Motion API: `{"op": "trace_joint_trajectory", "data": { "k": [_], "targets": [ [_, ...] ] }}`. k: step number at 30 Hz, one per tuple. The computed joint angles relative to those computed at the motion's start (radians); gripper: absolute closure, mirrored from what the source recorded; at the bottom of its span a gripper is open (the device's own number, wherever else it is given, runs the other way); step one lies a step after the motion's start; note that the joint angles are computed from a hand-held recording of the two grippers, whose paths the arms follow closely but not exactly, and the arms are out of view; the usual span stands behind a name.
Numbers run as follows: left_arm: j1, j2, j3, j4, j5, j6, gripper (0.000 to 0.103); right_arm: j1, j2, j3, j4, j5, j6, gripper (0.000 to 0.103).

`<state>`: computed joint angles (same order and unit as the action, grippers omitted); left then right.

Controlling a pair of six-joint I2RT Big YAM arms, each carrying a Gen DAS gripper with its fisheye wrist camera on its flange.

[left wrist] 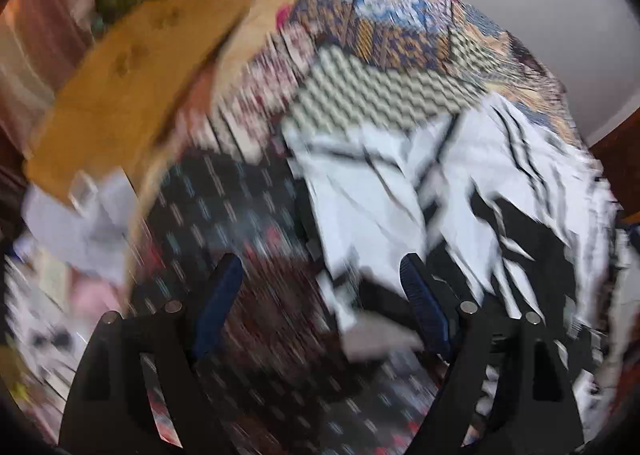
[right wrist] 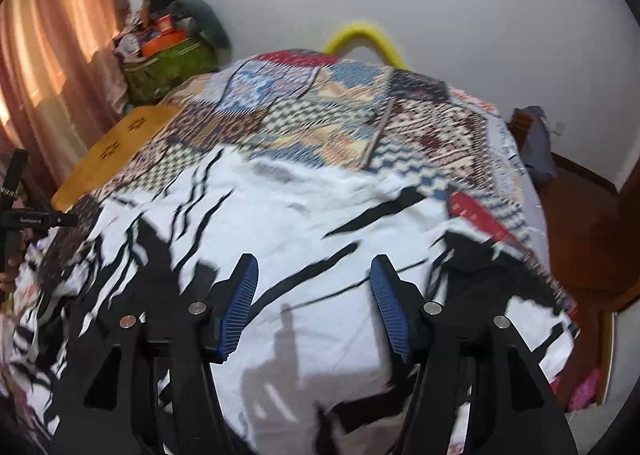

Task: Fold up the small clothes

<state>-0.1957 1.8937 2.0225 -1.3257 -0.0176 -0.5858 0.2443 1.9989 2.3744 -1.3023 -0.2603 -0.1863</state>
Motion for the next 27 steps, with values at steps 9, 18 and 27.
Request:
{"op": "trace_joint_trajectory", "data": {
  "k": [9, 18, 27],
  "targets": [
    [-0.024, -0.095, -0.199, 0.208, 0.323, -0.187, 0.022, 0.027, -0.043, -0.157, -0.019, 0.008, -0.054, 0.048],
    [-0.022, 0.028, -0.074, 0.227, 0.204, -0.257, 0.026, 0.037, -0.069, -0.246, -0.029, 0.010, -0.103, 0.046],
    [-0.025, 0.122, 0.128, 0.074, -0.116, -0.168, 0.099, 0.026, -0.068, -0.242, -0.044, -0.016, -0.086, 0.046]
  ]
}}
